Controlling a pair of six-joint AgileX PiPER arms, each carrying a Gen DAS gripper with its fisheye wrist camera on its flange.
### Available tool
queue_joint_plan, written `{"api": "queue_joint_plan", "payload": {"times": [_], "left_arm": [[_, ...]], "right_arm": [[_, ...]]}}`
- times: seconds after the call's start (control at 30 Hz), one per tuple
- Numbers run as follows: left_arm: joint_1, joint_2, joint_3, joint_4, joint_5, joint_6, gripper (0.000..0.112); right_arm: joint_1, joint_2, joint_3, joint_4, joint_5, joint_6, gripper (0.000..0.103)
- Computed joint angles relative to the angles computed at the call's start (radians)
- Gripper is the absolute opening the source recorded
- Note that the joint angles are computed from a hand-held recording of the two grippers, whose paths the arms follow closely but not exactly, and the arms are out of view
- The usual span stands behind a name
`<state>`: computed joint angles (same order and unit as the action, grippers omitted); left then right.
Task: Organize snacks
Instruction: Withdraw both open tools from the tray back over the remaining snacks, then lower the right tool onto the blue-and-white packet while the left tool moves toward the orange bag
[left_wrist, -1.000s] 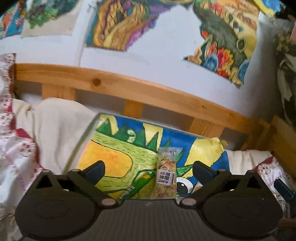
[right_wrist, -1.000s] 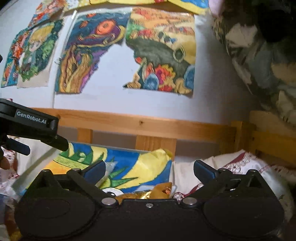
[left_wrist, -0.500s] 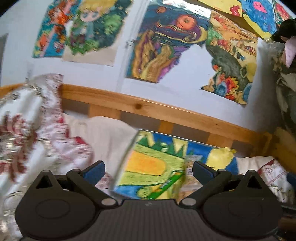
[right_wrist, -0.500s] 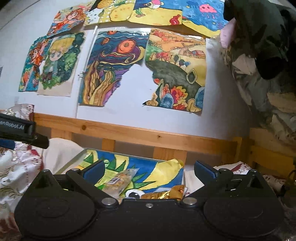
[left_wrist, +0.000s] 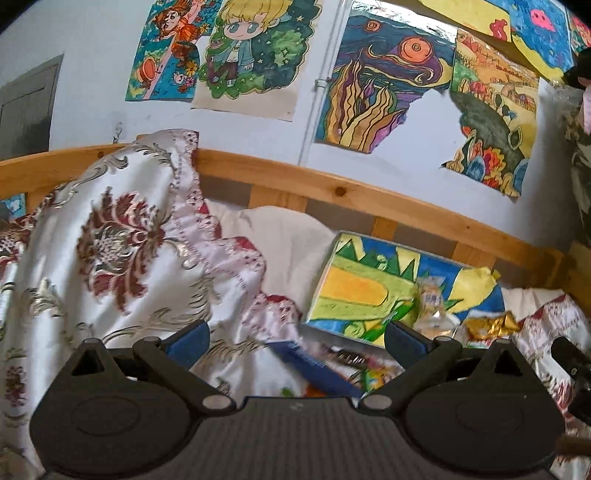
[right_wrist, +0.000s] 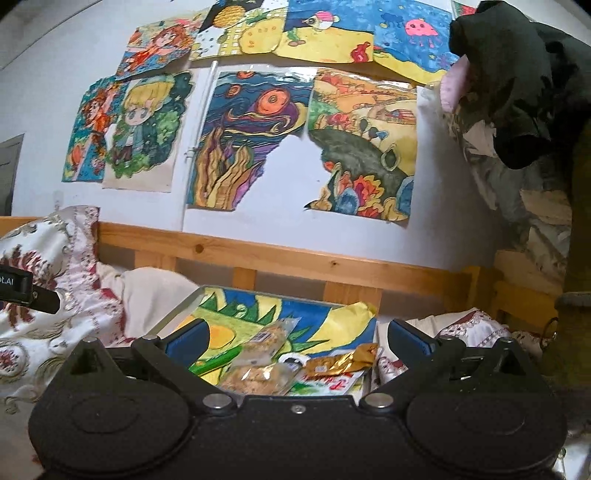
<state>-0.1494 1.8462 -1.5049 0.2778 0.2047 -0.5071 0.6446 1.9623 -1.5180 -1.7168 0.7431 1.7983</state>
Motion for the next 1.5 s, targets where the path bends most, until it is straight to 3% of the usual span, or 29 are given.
{"api": "queue_joint_plan", "payload": {"times": [0.27,0.43,0.87,1.13,1.5], "left_arm": [[0.065,-0.09,0.118,-0.286,0.001,0.335,0.103],[0.106,-0.119,0.131,-0.438,0.052,0.512,0.103],[0.159,-0.146,0.145,-0.47,0.156,0.566,0.103],[0.161,-0.137,0.145,-0.456,0.172,0.564,0.103],[0.138,-0.112,0.142,-0.385,0.161,0.481,0.103]], "right_arm": [[0.073,-0.052,0.055,0.098,0.035,-0.047,0.102],[0.109,-0.068,0.02,0.264,0.034,-0.169,0.102],[0.145,0.008,-0.245,0.736,0.065,-0.608,0.102],[0.165,0.071,-0.369,0.801,0.09,-0.736,0.102],[0.141,0.082,-0.349,0.821,0.052,-0.744,0.102]]}}
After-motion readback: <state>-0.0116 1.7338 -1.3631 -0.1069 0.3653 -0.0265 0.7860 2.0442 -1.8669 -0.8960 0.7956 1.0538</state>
